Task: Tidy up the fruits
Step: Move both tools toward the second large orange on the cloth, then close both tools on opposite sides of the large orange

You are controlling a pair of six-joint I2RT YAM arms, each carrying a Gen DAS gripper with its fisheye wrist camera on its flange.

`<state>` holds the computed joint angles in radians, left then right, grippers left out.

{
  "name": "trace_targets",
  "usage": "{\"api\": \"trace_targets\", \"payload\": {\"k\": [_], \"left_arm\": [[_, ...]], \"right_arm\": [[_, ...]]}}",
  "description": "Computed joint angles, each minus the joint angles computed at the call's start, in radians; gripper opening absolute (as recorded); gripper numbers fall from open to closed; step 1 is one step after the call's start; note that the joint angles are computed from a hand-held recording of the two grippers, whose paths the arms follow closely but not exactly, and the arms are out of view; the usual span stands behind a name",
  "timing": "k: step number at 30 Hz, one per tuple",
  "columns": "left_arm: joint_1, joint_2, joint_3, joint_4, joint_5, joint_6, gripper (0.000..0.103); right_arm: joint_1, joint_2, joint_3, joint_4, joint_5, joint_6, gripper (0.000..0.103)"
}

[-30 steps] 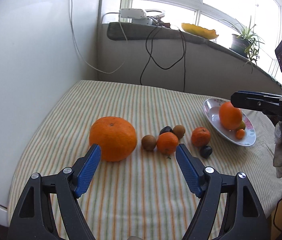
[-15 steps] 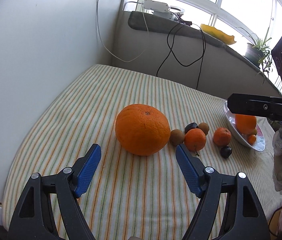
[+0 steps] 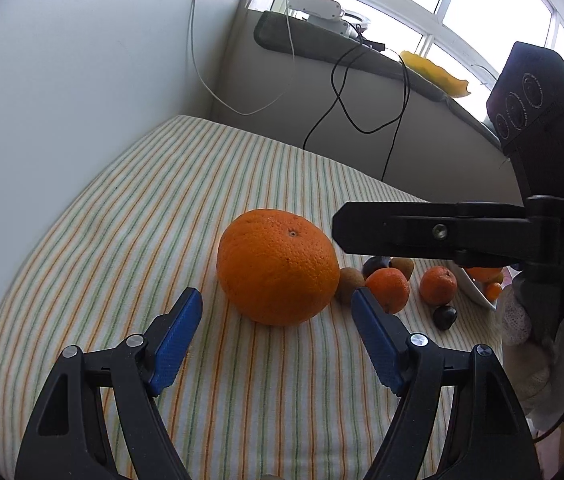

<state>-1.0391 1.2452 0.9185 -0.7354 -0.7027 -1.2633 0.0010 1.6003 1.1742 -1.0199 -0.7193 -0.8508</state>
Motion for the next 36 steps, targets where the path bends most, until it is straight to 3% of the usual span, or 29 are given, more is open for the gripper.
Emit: {"api": "trace_targets", "payload": {"k": [18,20,36], "left_arm": [[0.063,-0.037,-0.082,0.121,0.071,0.051,0.075],[0.068,-0.047,-0.091,0.132,0.077,0.057,0.074],[0.061,-0.040,-0.088,0.139,0.061,0.068,0.069]], "right_arm": [[0.121,0.094,-0.018,0.103,0.037,0.110,0.079],[0.127,0.095,-0.029,0.129,0.050,0.122,0.072],[0.125,0.093,-0.033,0.132,0.041,0.129,0.070]]}}
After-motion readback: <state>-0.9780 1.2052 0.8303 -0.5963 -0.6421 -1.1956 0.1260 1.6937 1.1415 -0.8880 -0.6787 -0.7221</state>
